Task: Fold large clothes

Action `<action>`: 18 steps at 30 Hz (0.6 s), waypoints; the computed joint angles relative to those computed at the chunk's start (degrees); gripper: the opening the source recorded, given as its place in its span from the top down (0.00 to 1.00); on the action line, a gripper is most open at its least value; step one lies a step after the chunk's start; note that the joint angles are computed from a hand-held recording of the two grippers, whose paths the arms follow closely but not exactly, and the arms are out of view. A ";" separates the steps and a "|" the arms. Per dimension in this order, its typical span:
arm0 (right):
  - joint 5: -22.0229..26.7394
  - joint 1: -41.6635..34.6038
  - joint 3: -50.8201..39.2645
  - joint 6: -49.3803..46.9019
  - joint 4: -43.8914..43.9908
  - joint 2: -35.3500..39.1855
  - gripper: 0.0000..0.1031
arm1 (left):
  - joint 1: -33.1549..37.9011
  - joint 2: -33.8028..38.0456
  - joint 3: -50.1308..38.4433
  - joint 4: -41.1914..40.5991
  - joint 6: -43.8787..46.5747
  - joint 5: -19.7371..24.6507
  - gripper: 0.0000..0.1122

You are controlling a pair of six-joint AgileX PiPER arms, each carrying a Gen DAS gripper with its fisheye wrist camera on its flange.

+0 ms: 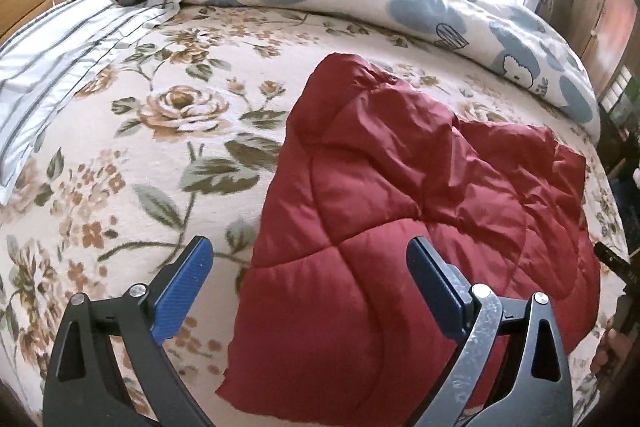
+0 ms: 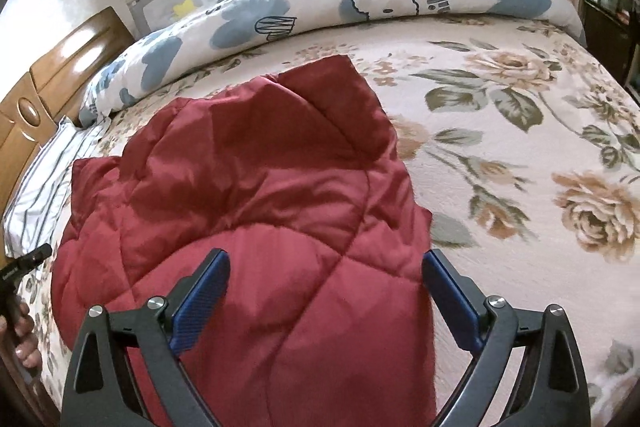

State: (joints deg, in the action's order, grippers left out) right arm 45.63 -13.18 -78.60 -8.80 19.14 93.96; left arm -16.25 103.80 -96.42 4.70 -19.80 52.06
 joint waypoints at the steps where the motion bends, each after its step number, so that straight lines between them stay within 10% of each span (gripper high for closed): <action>1: 0.39 -0.34 0.17 -0.45 0.42 -0.21 0.06 | 0.47 -0.35 0.53 -1.05 0.73 -0.02 0.12; 18: 1.92 -6.19 4.77 -5.54 6.10 -3.01 0.05 | 3.24 -0.70 2.72 -7.15 4.89 -0.44 0.12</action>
State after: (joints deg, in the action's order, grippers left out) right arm 47.56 -19.37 -73.83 -14.34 25.25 90.95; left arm -13.01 103.10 -93.70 -2.45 -14.91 51.62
